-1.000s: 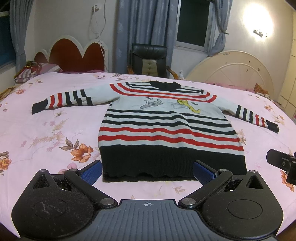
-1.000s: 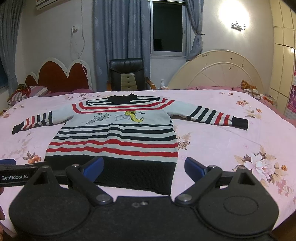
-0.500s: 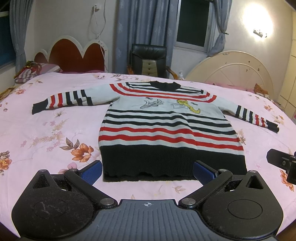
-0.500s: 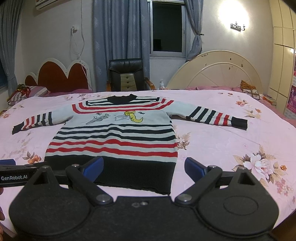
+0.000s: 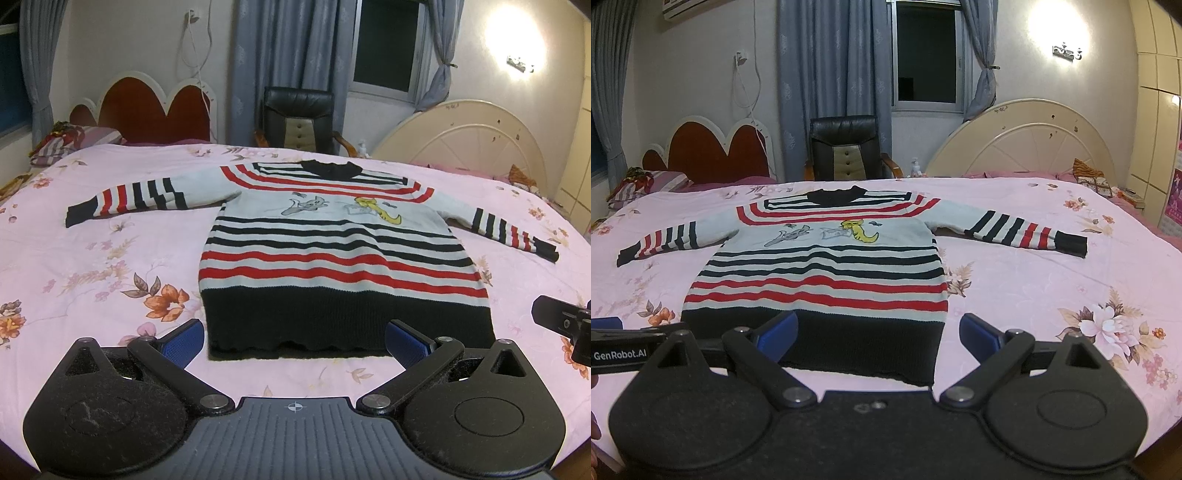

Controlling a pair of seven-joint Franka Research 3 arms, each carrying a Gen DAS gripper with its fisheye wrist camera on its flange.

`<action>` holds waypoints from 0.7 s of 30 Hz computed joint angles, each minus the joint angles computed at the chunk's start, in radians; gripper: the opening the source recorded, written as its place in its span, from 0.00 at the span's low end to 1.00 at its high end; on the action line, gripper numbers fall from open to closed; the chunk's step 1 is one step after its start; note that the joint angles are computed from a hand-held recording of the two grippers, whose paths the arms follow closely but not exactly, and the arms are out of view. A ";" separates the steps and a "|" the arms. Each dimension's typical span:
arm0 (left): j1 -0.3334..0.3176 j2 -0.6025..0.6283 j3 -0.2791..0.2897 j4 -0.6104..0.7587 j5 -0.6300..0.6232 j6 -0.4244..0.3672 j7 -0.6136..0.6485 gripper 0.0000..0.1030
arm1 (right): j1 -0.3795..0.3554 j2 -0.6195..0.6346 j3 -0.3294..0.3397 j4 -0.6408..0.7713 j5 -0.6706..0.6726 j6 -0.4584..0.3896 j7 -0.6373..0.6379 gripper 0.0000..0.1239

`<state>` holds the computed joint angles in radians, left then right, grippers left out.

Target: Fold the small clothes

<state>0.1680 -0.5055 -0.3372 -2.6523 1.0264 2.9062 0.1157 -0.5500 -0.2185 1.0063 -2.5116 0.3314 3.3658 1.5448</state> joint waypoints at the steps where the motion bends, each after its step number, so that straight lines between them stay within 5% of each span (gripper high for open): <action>1: -0.002 -0.001 0.002 -0.001 -0.001 0.000 0.002 1.00 | 0.000 0.000 0.000 0.000 0.000 0.000 0.000 0.76; 15: -0.024 0.063 0.000 0.049 -0.005 -0.013 0.053 1.00 | -0.051 -0.004 0.029 0.003 -0.028 -0.020 0.044 0.76; 21: 0.003 0.174 -0.004 0.157 0.134 0.014 -0.023 1.00 | -0.224 0.017 0.119 0.030 -0.048 0.014 0.097 0.76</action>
<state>0.1713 -0.3318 -0.3415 -2.4949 1.1602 2.9204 0.0932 -0.7742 -0.2016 1.1252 -2.4815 0.2836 3.3802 1.6419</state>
